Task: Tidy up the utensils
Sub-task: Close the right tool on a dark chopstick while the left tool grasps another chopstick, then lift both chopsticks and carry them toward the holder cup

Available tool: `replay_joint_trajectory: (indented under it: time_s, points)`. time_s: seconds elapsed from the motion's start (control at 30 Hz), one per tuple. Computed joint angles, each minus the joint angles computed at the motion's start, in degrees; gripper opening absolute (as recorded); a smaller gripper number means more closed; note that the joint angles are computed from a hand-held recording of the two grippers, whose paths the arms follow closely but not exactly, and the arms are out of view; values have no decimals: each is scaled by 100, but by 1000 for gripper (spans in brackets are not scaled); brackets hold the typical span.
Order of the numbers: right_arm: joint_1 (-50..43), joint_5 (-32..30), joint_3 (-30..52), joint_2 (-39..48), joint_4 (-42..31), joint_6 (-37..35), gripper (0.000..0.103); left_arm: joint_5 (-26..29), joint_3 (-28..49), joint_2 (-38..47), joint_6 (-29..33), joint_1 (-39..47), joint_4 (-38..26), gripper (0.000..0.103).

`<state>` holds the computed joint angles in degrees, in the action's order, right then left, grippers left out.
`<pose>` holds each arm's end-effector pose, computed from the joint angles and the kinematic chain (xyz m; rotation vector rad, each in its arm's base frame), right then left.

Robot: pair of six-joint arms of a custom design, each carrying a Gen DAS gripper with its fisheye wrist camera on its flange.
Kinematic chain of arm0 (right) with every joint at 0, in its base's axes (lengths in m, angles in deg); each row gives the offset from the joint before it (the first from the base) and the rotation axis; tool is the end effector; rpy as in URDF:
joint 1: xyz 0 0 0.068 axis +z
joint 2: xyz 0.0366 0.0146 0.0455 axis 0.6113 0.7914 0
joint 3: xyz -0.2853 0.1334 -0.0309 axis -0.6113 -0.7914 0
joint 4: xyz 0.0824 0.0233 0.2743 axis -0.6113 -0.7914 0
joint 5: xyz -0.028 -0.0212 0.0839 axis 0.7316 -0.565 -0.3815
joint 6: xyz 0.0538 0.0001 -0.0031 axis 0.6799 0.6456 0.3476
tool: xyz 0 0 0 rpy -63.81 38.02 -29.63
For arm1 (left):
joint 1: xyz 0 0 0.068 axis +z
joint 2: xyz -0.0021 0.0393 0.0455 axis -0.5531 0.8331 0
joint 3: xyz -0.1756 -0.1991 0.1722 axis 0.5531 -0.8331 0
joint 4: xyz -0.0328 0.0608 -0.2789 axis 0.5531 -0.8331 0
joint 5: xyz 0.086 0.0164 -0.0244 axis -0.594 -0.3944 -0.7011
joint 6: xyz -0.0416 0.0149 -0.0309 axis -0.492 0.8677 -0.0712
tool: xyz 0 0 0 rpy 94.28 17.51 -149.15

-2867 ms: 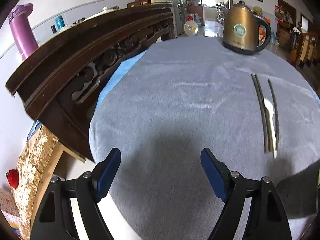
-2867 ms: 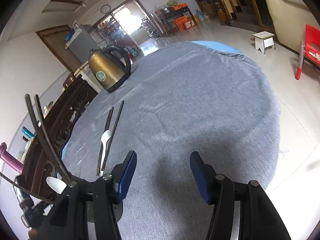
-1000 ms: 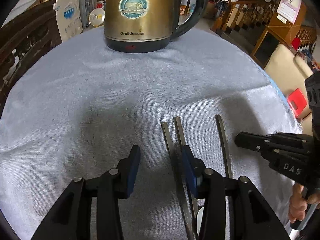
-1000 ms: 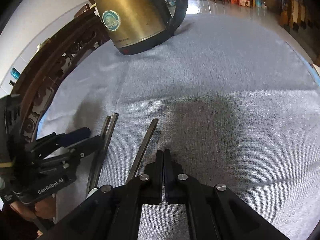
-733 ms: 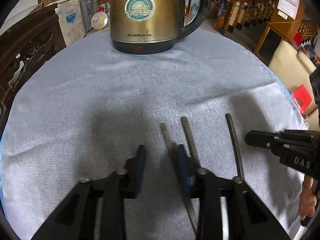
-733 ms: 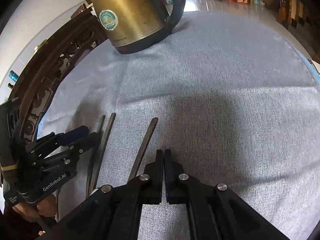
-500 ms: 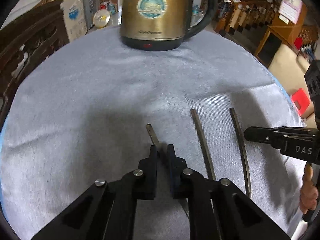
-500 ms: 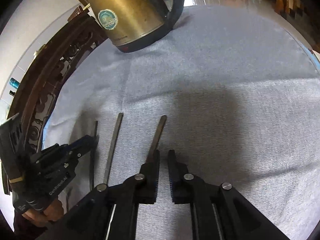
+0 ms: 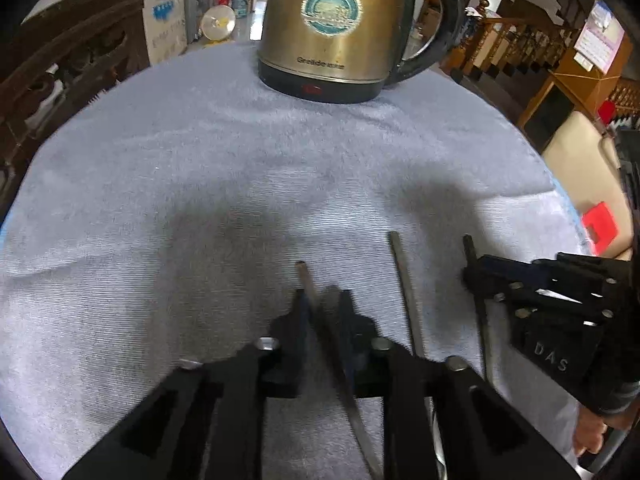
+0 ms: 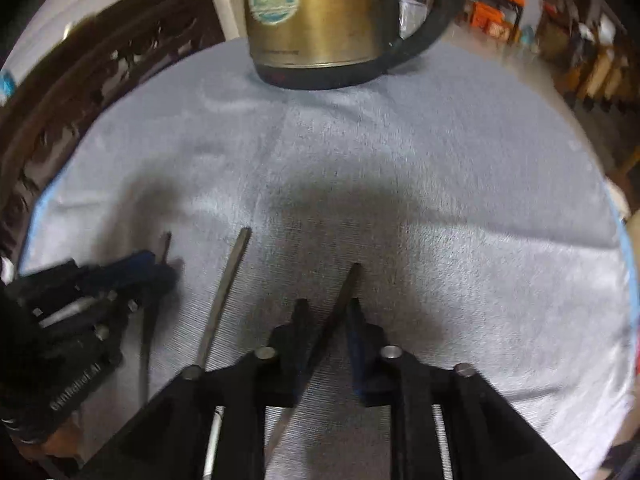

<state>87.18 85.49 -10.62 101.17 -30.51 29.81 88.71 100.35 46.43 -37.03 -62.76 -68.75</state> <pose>0.2118 0.2314 0.1677 -0.0060 2.7380 -0.0088 0.2181 -0.1249 0.1637 0.4716 2.6172 -0.3330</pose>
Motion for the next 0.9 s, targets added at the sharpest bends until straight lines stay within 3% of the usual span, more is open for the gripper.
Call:
replay_joint_trajectory:
  time_s: [0.1, 0.27, 0.43, 0.57, 0.73, 0.9]
  points:
    - [6, 22, -193, -139, 175, -27, 7, -25, -75, -131, -124, -13, -50, 7]
    - [77, 82, -891, -905, 718, 18, 7, -29, -333, -617, -212, 189, -152, 5]
    - [443, 481, -1471, -2044, 750, 367, 7, 77, -632, -2121, -209, 402, -789, 5]
    - [872, 898, -1720, -2895, 364, 895, 7, 54, -649, -3390, -240, 355, -1543, 5]
    - [1285, 1257, -1797, -3402, -153, 1461, 7, -210, -449, -4009, -428, 129, -2117, 5]
    - [1737, 1479, -1890, -3715, -496, 2081, 7, -924, -333, -4581, -796, -436, -2764, 5]
